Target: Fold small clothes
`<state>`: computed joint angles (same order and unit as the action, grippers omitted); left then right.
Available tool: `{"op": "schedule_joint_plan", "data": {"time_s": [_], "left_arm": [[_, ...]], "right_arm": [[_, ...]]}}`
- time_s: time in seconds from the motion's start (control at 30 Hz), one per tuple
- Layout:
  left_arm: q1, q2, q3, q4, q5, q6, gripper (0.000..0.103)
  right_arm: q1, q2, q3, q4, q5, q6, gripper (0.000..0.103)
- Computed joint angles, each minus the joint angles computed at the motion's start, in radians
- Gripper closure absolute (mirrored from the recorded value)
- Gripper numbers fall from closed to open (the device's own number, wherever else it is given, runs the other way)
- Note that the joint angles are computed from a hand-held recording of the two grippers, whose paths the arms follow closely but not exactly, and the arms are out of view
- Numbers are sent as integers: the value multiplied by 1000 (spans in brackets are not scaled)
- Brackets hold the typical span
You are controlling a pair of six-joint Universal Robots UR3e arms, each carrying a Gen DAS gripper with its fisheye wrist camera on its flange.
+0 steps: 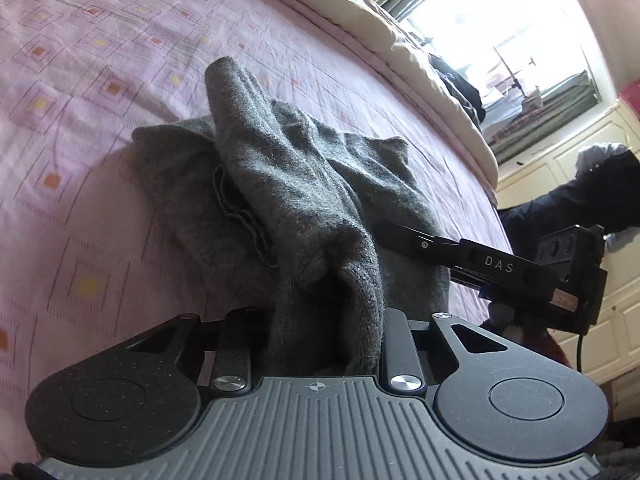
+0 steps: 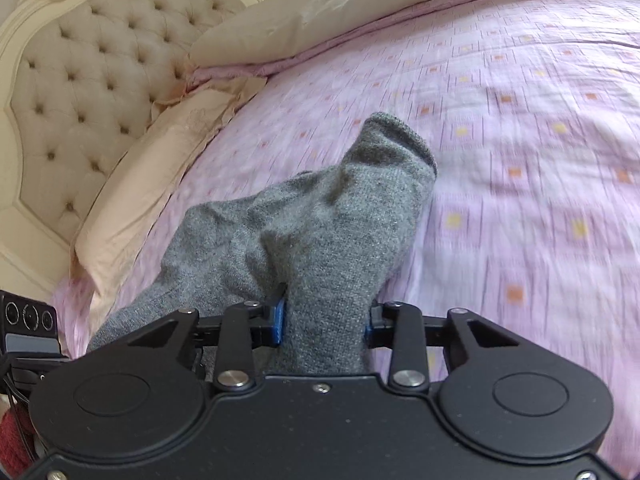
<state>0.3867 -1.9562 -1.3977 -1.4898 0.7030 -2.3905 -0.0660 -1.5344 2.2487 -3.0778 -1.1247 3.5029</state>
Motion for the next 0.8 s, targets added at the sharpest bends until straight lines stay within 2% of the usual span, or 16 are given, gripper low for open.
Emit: {"op": "schedule_joint_plan", "data": {"time_s": [0.2,0.27,0.37,0.47,0.57,0.63,0.67,0.73,0.77,0.8], "left_arm": [[158,264,-259,-233,14,250,78],[214,331,-334,-273,23,309,77],[278,433,-478,-178,42,321,74],[345,542,-657,20,54,303,62],[416,656,-775,64,44,357,60],[447,747,-809,65,51,389,59],[484,817,-814,19,49,440,59],[553,954,-812,-93,2,549,59],[600,1033,-795,-200,-36,636,59],[621,1086,-778,-268,-78,685,59]], "right_arm": [[81,-244,193,59,-32,31,57],[123,-288,237,44,-59,59,54],[257,-268,253,-22,-248,120,45],[356,-262,280,-92,-408,179,36],[456,-270,290,-132,-555,221,33],[546,-249,257,-127,-692,237,27],[590,-239,241,-127,-760,240,23],[676,-213,207,-126,-891,242,20],[703,-200,191,-128,-938,237,16],[730,-178,170,-131,-987,233,6]]}}
